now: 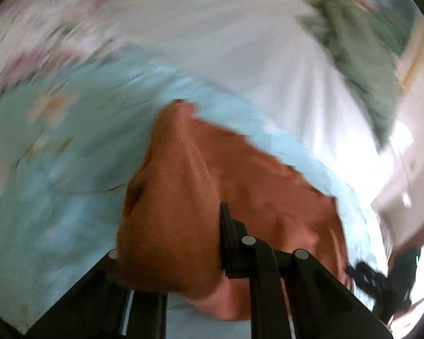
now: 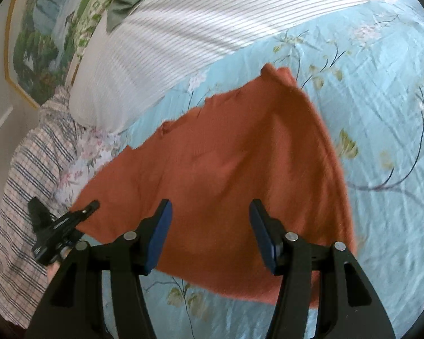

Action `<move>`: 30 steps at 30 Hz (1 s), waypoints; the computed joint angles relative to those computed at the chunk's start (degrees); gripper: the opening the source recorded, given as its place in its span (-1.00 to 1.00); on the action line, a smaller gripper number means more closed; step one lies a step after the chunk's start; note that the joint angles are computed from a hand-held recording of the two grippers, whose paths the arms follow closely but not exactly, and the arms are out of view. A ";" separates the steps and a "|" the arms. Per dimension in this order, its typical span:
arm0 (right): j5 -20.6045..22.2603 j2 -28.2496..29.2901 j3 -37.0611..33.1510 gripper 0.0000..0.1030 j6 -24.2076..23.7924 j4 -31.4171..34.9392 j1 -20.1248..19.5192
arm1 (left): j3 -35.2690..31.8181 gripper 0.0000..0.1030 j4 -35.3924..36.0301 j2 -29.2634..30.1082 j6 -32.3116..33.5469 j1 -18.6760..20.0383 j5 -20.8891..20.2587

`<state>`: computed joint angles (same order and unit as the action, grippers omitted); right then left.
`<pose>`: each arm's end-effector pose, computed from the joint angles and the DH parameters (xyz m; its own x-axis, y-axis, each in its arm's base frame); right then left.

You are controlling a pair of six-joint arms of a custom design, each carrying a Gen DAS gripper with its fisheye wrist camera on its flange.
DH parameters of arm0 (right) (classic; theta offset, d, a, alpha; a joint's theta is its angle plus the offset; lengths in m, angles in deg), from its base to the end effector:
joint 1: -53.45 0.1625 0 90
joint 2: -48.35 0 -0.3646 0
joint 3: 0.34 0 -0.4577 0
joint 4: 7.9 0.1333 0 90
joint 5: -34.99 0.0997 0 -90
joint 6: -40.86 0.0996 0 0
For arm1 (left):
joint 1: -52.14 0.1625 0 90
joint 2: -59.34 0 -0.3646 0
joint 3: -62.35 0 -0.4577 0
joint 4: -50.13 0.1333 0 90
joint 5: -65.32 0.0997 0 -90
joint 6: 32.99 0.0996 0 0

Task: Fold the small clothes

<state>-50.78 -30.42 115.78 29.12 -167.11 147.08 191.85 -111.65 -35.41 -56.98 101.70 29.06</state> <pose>0.1766 -0.5619 0.2107 -0.9611 -0.2723 0.0461 -0.2547 0.8092 -0.5296 -0.1364 -0.4894 0.2780 -0.9096 -0.2342 -0.3433 0.1620 0.5608 -0.8119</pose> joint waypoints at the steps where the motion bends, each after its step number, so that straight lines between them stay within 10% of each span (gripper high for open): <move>1: 1.30 -0.16 -0.38 0.13 0.27 0.43 -0.49 | -1.22 -0.75 0.45 2.13 2.05 -1.45 0.50; 11: 6.63 5.60 -9.18 0.13 1.69 11.61 -2.32 | -9.59 -0.78 -1.29 29.67 23.70 -8.18 8.43; 24: 3.45 25.23 -30.80 0.38 0.57 25.29 2.10 | -8.23 -0.80 -4.74 29.71 26.35 -7.99 7.88; 26: 2.55 26.86 -32.55 0.16 -0.02 25.96 2.55 | -7.87 -0.80 -4.46 29.03 25.86 -8.26 7.66; 27: 2.37 27.18 -32.88 -0.41 -0.33 25.94 2.72 | -7.97 -0.80 -4.19 28.88 25.71 -8.26 7.50; 30: 5.81 25.65 -31.64 -0.60 -2.02 24.21 2.74 | -7.83 -0.81 -2.96 27.96 24.67 -8.85 7.51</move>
<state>-44.97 -4.77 84.13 27.10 -142.90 149.82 184.02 -114.61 -7.45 -32.31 92.85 36.57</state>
